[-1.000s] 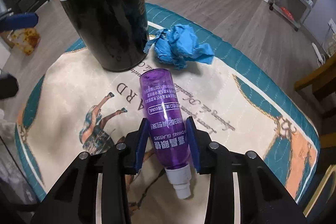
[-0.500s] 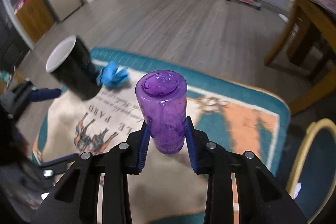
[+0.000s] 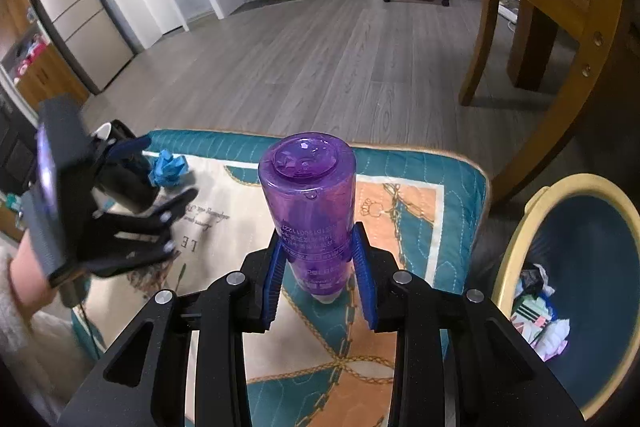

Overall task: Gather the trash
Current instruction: 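Grasp the blue glove with the left tool while the right tool holds the spray bottle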

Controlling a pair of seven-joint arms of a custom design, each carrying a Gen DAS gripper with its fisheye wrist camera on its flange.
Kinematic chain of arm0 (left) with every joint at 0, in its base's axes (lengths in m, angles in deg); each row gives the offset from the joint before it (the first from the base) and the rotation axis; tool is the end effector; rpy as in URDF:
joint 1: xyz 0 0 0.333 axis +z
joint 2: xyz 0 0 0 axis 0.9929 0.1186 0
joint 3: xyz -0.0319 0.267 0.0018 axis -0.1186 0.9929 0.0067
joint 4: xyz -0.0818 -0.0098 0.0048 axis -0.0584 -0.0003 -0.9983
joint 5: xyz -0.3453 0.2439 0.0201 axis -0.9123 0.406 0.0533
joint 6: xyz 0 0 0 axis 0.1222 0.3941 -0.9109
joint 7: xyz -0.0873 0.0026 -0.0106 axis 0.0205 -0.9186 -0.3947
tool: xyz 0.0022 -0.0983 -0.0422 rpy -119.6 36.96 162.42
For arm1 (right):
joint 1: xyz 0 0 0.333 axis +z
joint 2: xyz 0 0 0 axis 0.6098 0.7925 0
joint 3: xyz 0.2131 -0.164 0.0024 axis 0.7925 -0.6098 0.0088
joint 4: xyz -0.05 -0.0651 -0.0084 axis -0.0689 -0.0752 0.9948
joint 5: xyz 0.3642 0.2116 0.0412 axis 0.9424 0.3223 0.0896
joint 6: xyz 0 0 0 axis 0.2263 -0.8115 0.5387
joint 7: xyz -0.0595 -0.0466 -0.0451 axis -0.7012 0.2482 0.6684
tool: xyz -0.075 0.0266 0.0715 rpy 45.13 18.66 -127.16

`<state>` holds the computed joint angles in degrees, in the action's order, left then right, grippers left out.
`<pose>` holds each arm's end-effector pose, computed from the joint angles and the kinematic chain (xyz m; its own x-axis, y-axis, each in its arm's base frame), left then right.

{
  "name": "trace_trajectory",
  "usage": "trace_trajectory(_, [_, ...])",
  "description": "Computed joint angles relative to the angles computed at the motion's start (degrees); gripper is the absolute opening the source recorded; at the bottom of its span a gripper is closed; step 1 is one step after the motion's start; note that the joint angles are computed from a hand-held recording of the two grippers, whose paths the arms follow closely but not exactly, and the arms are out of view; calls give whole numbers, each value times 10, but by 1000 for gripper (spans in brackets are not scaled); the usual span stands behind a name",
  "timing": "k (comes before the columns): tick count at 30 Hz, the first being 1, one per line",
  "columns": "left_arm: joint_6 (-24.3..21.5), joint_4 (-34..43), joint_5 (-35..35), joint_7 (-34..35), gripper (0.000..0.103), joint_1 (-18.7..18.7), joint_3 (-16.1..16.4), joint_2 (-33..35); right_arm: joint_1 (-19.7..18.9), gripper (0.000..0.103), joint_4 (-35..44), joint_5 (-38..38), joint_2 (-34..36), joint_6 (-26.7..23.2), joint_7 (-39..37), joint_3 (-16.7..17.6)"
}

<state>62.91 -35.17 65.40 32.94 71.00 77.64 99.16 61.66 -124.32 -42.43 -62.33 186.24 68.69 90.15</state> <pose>0.6376 -0.2212 0.5112 -0.1179 -0.8925 -0.4353 -0.7882 0.3507 -0.5057 0.6536 0.3645 0.5410 0.5040 -0.8341 -0.2244 -0.7789 -0.3265 -0.5355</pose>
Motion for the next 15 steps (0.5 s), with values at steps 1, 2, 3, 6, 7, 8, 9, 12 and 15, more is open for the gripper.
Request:
trace_trajectory(1, [-13,15,2,0,81,-2,1,13,-1,34,0,2,-1,-1,-3,1])
trace_trajectory(2, [-26,29,4,-1,77,-4,2,25,-2,34,0,4,-1,-2,-5,2])
trace_trajectory(3, [-43,44,4,-4,74,-7,4,38,-3,34,0,7,0,-3,-9,3])
trace_trajectory(6, [-77,79,7,0,59,-14,11,67,-5,34,6,14,3,-7,-18,6])
trace_trajectory(7, [-81,82,6,1,56,-15,13,68,-6,34,8,17,5,-8,-20,6])
trace_trajectory(8, [-86,85,12,0,49,-17,16,71,-6,34,10,19,6,-9,-22,6])
trace_trajectory(9, [-89,88,19,-1,34,-18,18,73,-7,34,14,20,8,-10,-23,6])
trace_trajectory(12, [-89,96,4,1,14,-14,19,75,-7,34,10,24,6,-8,-25,6])
trace_trajectory(15, [-66,88,-4,3,7,-9,19,64,-8,34,-3,27,-4,-1,-24,6])
